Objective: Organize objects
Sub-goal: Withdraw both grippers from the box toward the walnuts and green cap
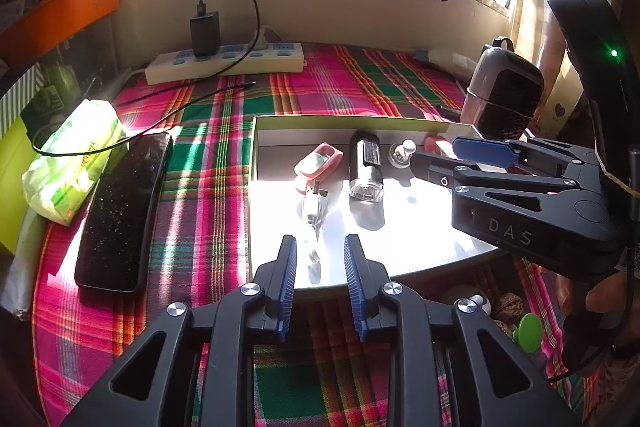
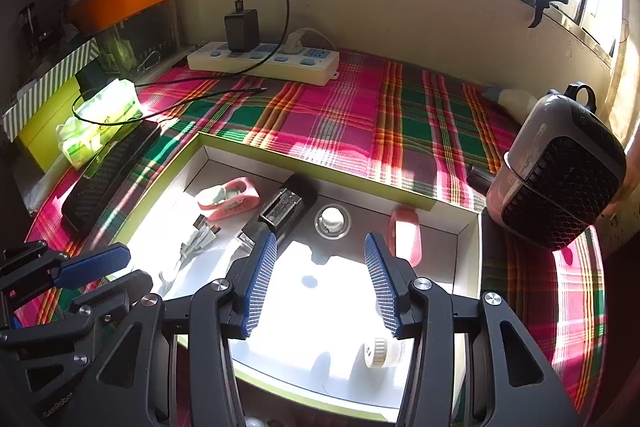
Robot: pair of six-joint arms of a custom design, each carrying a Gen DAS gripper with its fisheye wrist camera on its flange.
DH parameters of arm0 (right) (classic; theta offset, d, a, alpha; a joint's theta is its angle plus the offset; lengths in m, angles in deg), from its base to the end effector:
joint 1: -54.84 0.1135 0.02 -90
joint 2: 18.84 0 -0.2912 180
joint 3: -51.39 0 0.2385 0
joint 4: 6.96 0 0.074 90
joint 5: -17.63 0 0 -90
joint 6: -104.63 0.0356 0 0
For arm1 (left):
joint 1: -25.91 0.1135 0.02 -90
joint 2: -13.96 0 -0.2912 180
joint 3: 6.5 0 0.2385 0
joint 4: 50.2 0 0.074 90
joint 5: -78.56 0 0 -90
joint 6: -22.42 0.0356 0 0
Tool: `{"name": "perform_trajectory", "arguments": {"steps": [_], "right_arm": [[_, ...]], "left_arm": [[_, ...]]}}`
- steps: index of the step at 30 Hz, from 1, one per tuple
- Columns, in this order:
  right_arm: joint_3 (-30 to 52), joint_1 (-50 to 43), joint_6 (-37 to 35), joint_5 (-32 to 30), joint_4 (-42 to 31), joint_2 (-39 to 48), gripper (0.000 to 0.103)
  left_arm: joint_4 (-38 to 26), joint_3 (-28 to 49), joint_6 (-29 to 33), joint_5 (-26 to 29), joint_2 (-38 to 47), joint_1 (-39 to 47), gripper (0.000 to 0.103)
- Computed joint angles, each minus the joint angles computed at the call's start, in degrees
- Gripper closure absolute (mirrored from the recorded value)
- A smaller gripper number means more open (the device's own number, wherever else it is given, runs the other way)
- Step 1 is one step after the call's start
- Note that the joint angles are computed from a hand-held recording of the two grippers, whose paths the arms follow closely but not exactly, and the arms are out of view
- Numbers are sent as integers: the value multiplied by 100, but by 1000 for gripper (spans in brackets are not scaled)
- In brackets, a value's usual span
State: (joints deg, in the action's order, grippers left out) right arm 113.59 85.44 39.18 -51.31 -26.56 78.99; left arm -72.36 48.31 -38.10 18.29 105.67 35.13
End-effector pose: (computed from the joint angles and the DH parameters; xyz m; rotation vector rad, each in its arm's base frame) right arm 0.2774 0.1492 0.1750 0.0130 2.4449 -0.0484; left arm 0.2727 0.0264 0.1714 0.6061 2.3725 -0.3876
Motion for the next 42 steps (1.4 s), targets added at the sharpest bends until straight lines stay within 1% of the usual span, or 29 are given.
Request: {"name": "perform_trajectory", "arguments": {"steps": [11,17,19,21,26,30,33,37,42], "right_arm": [[-470,576,603,362,-38,-521,55],[-894,926,1061,588,78,-889,55],[-969,1079,1207,792,-17,-994,55],[-1006,1298,1319,1140,-217,-1063,55],[-1361,1595,1779,1383,-327,-1438,55],[-1574,1867,2132,1598,-510,-1661,55],[-1734,2058,2391,1716,-617,-1831,55],[-1921,2281,2711,1797,-672,-1951,55],[-2082,2572,3037,1848,-624,-1879,55]], "left_arm": [[-319,-372,398,236,-517,390,80],[-576,-480,643,486,-703,634,80],[-679,-503,753,589,-752,706,80],[-750,-553,850,636,-792,760,80],[-884,-649,1046,761,-797,848,80],[-1020,-758,1331,888,-785,937,80],[-1018,-854,1424,879,-741,931,80],[-1002,-949,1506,863,-681,890,80],[-1023,-1053,1674,858,-654,870,80]]}}
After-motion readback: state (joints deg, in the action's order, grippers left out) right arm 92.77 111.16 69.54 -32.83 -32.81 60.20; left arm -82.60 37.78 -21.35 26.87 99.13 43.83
